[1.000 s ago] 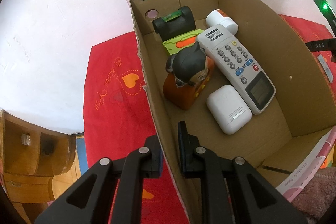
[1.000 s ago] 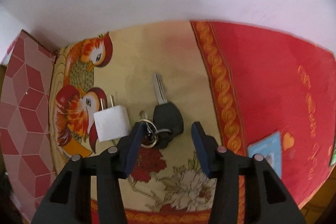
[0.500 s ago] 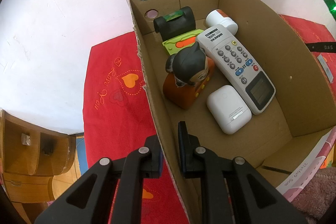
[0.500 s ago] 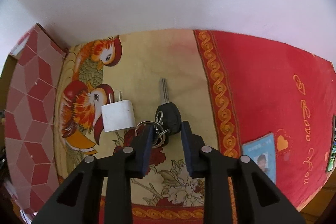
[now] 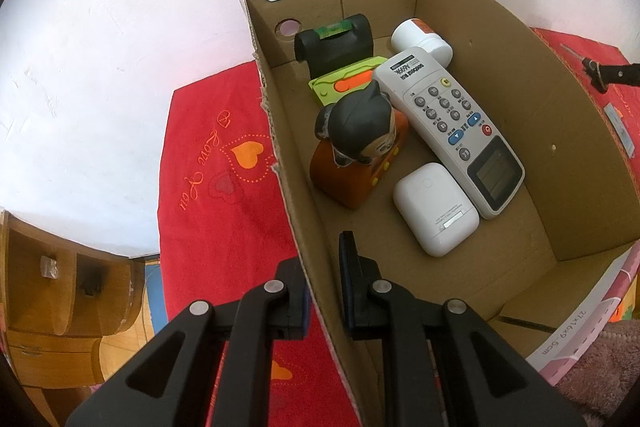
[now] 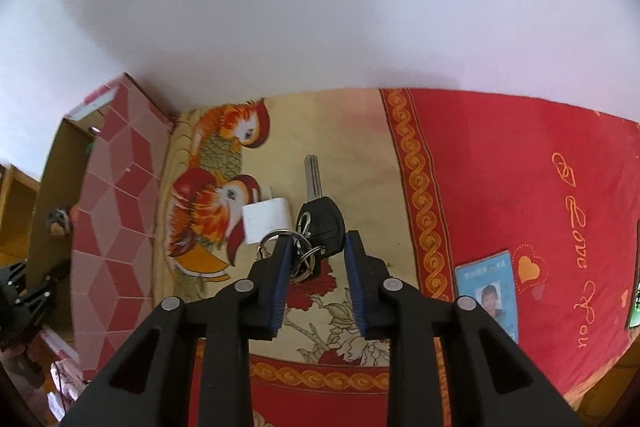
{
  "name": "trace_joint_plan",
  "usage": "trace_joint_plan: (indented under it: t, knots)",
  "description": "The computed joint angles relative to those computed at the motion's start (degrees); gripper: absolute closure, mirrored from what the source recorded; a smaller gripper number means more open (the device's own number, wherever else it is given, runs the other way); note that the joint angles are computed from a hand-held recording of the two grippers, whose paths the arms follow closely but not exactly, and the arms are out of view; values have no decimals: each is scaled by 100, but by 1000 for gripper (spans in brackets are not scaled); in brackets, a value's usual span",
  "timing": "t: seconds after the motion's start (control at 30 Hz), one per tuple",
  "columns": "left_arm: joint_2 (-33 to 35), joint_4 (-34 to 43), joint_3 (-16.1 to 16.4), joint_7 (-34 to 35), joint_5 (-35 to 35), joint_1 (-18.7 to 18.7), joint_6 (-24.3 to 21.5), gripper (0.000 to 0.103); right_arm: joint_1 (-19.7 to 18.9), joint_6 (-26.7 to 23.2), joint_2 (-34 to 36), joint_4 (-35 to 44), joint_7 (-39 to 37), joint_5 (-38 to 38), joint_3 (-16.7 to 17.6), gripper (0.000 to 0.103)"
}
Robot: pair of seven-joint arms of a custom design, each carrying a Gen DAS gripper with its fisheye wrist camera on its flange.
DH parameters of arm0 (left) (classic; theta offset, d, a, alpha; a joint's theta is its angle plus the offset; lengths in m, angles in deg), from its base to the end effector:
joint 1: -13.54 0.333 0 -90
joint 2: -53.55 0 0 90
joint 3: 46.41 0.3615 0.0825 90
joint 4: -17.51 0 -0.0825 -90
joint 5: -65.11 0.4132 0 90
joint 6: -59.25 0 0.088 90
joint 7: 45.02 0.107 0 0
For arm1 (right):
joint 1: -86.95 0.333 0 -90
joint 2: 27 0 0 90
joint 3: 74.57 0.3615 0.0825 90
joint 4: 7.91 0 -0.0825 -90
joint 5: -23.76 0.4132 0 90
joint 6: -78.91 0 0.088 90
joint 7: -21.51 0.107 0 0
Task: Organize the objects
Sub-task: 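Move the right tool to the black car key and grasp its rings, then carry the car key into the box and open the right tool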
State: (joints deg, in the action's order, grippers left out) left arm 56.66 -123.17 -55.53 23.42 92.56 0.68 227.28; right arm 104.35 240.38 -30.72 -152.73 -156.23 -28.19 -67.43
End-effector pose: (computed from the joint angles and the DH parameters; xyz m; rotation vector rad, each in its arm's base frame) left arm 0.4815 -0.2259 0.3398 -1.4703 2.3523 -0.4326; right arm 0.4273 0.2379 0.3472 -1.5305 2.2140 -0.4793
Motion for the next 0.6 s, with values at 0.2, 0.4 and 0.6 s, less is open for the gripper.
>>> trace_joint_plan:
  t: [0.2,0.4,0.6]
  knots:
    - [1,-3,0,20,-31,0,7,92,96,-72,56,294,-181,-37,46,76]
    - [-4,-7,6,-4,3,-2,6,92,275,27,93,694,-652,-84,149,76]
    - [-13,-22,-1,-10,-8,2,27,92,532,211,476,1268,-1374,118,162,76]
